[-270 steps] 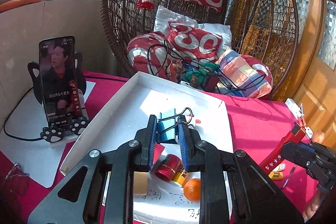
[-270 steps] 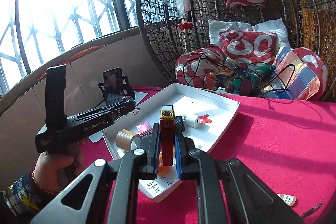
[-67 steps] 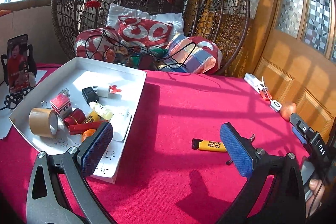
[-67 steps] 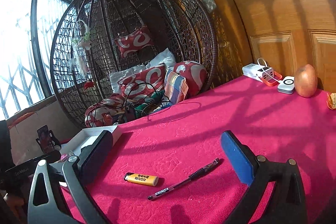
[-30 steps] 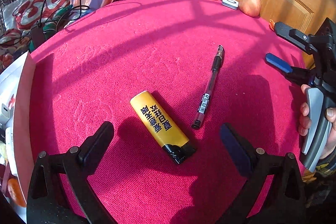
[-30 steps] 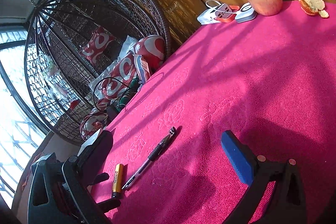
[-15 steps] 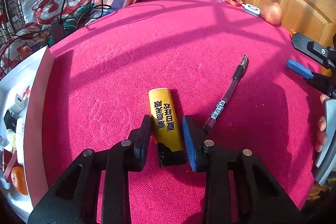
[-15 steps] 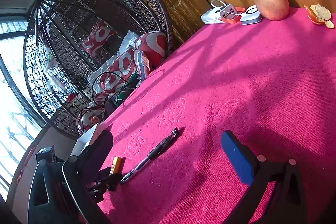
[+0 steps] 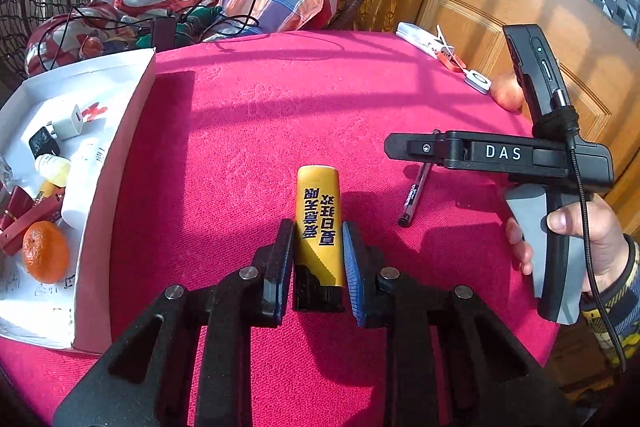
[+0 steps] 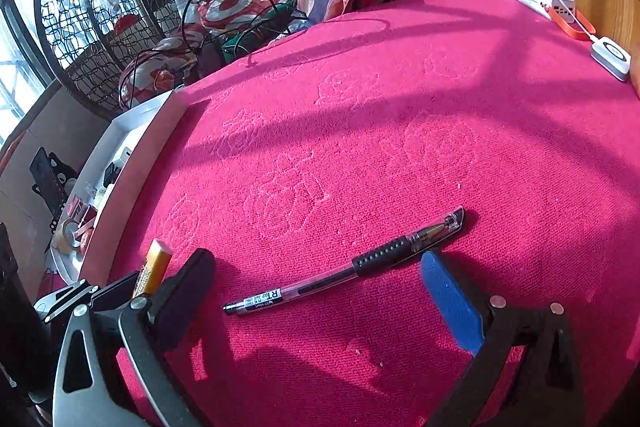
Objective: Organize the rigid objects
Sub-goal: 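Grasp the yellow lighter with the left tool while the right tool grasps the black pen, then carry the lighter over the tray with the left tool while the right tool carries the pen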
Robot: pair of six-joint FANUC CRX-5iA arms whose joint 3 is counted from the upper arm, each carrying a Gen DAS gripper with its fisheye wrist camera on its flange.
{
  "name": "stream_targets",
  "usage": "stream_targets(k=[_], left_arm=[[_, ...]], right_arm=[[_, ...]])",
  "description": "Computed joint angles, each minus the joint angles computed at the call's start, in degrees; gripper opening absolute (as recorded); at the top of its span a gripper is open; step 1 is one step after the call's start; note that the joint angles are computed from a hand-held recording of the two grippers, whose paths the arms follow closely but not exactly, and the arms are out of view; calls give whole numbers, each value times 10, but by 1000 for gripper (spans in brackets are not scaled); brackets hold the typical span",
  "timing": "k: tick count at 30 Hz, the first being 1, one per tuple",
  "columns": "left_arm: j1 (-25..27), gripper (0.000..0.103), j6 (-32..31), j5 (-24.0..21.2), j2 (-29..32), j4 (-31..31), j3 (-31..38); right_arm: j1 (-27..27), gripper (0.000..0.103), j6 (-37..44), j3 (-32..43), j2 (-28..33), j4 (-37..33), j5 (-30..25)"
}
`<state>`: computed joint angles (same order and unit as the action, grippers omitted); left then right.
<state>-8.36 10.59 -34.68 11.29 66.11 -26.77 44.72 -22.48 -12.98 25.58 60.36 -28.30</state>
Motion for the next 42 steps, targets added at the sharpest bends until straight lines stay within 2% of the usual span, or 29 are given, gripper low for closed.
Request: stream_targets(k=[2, 4, 5, 7, 9, 14, 15, 18, 21, 28, 29, 31, 34, 38, 42], left_arm=[[8, 23, -15, -7, -10, 31, -13], [16, 24, -24, -17, -17, 50, -21], [18, 24, -27, -19, -20, 58, -25], [22, 24, -30, -22, -23, 68, -29], [25, 24, -27, -25, -23, 68, -30], [26, 24, -36, -32, -28, 74, -37], [26, 24, -39, -33, -30, 76, -39], [27, 24, -47, -37, -32, 87, -42], [25, 24, -49, -36, -32, 94, -42], [21, 24, -61, -19, -42, 109, -51], [19, 24, -67, -13, -46, 114, -54], [13, 24, -88, 2, -54, 136, -63], [5, 24, -111, 16, -62, 167, -71], [-9, 24, -144, 37, -77, 207, -84], [-14, 24, -159, 45, -88, 227, -89]], right_arm=[[3, 101, 53, 36, 21, -31, -15], [21, 90, 139, 79, 44, -71, -61], [29, 80, 170, 93, 53, -79, -80], [44, 76, 219, 113, 67, -83, -120], [54, 64, 231, 107, 70, -60, -139], [58, 25, 231, 65, 42, -42, -117], [59, 22, 236, 66, 40, -51, -122], [61, 21, 225, 59, 30, -66, -150], [46, 22, 226, 62, 28, -82, -116], [33, 23, 308, 155, 95, -81, -134], [34, 21, 314, 161, 100, -77, -139], [35, 9, 325, 158, 96, -81, -130], [38, 7, 257, 109, 72, -27, -105], [36, 7, 117, 36, 25, 94, -68], [48, 7, 69, 21, 5, 167, -82]])
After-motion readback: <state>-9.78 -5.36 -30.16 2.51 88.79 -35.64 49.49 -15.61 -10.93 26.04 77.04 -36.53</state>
